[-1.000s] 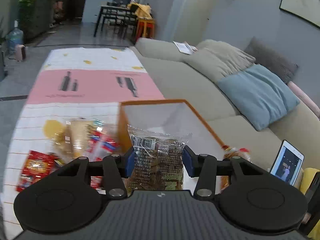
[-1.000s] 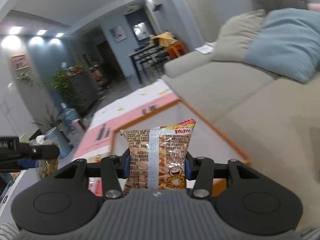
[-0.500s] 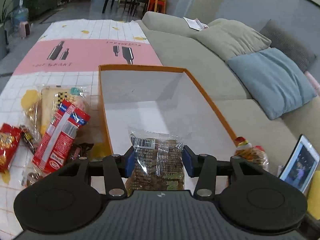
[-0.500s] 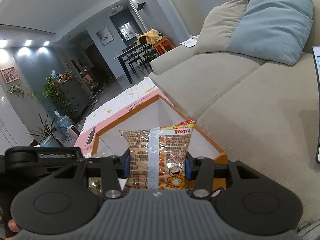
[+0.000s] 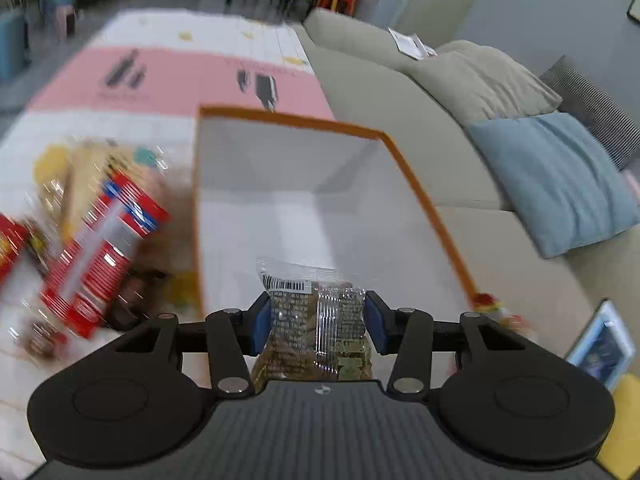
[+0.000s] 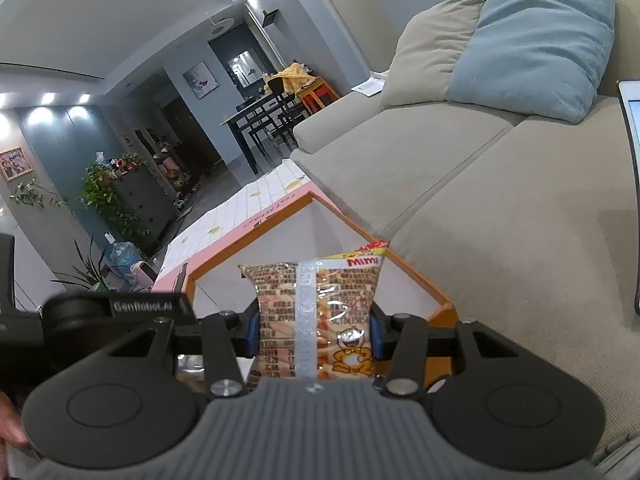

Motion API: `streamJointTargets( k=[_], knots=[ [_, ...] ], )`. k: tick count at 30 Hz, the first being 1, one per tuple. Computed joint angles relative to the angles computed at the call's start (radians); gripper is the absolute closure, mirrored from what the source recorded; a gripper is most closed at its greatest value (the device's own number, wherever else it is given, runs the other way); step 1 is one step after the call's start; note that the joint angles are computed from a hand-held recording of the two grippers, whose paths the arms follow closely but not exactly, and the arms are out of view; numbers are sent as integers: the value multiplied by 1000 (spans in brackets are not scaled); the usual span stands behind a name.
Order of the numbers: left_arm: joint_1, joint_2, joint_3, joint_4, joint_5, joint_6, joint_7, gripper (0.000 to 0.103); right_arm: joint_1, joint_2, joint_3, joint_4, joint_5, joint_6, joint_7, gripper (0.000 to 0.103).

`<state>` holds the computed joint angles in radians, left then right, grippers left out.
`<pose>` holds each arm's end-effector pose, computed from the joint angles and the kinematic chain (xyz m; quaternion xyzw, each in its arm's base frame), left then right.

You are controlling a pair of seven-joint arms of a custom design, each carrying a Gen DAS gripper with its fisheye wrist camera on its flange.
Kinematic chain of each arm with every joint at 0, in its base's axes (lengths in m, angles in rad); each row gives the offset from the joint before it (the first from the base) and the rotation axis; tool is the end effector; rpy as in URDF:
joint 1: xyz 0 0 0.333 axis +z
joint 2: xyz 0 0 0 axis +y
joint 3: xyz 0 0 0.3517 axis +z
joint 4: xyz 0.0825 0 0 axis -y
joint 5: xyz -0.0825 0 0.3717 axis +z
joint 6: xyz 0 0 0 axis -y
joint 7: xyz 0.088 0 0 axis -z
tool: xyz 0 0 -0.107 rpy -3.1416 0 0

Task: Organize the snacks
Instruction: 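Carry the nut-bar bag into the box and open the left tool, then lower the Mimi bag into the box and open the right tool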

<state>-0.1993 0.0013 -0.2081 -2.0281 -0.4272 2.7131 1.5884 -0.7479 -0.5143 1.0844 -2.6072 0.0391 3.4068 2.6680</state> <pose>0.5450 -0.2191 0.5638 -0.6270 0.6912 -0.3544 0.0597 0.4111 0.1956 0.4997 -0.3965 0.7494 -0.2353 0.4752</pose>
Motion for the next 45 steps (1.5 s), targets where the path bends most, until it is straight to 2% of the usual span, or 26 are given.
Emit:
streamJointTargets(
  k=[3, 6, 9, 10, 12, 13, 17, 18, 19, 22, 25, 26, 27, 31, 34, 35, 36, 37, 38, 41, 43, 45],
  knots=[
    [-3, 4, -3, 7, 11, -21, -51, 49, -21, -51, 20, -13, 25, 20, 26, 56],
    [-8, 2, -5, -7, 42, -14, -77, 49, -51, -105, 41, -39, 49, 86, 46, 56],
    [-11, 3, -6, -15, 153, -19, -138, 46, -26, -80, 21, -46, 55, 82, 42, 56],
    [-12, -4, -6, -32, 153, 7, -135, 44, -14, -66, 13, -44, 55, 72, 39, 56],
    [-16, -20, -5, -54, 66, 53, -34, 22, -10, -53, 10, -39, 62, 63, 36, 56],
    [-19, -31, -3, -61, 30, 63, 17, 16, -8, -52, 9, -39, 64, 63, 35, 56],
    [-20, -68, 1, -78, 90, 109, 23, 13, -2, -48, 5, -43, 74, 69, 25, 56],
    [-13, -76, -3, -81, 154, 122, -16, 13, 0, -47, 3, -42, 77, 66, 23, 56],
    [10, -82, -14, -77, 286, 116, -113, 13, 4, -46, -1, -42, 79, 63, 22, 56],
    [62, -81, -48, -36, 677, 23, -367, 13, -3, -34, -1, -30, 71, 57, 7, 56],
    [71, -77, -56, -27, 960, -27, -492, 13, 4, 15, 0, -26, 63, 116, -22, 56],
    [69, -73, -56, -22, 1015, -49, -533, 13, 4, 25, 4, -22, 68, 120, -39, 56],
    [62, -68, -53, -20, 1037, -69, -552, 13, -3, 21, 15, -13, 76, 106, -58, 56],
    [19, -21, -24, 15, 839, -147, -371, 13, -21, -1, 37, 17, 63, 31, -95, 56],
    [1, 13, -17, 41, 787, -200, -330, 21, -22, 4, 36, 17, 53, 39, -82, 56],
    [0, 6, -12, 24, 767, -195, -316, 31, -24, 3, 36, 15, 52, 38, -81, 56],
    [-1, 8, -8, 17, 740, -191, -310, 53, -25, 0, 35, 15, 51, 32, -78, 56],
    [0, 11, -5, 16, 718, -200, -310, 66, -31, -3, 38, 16, 49, 29, -75, 56],
    [2, 16, -1, 23, 680, -221, -289, 72, -37, -3, 42, 16, 46, 28, -71, 56],
    [14, 10, 9, 7, 554, -211, -167, 79, -33, 14, 30, 20, 27, 30, -76, 56],
    [15, 3, 11, 0, 579, -210, -144, 84, -7, 55, 1, 21, 8, 49, -106, 56],
    [17, 3, 12, -1, 635, -215, -180, 84, -3, 72, -2, 24, 23, 47, -129, 56]
  ],
)
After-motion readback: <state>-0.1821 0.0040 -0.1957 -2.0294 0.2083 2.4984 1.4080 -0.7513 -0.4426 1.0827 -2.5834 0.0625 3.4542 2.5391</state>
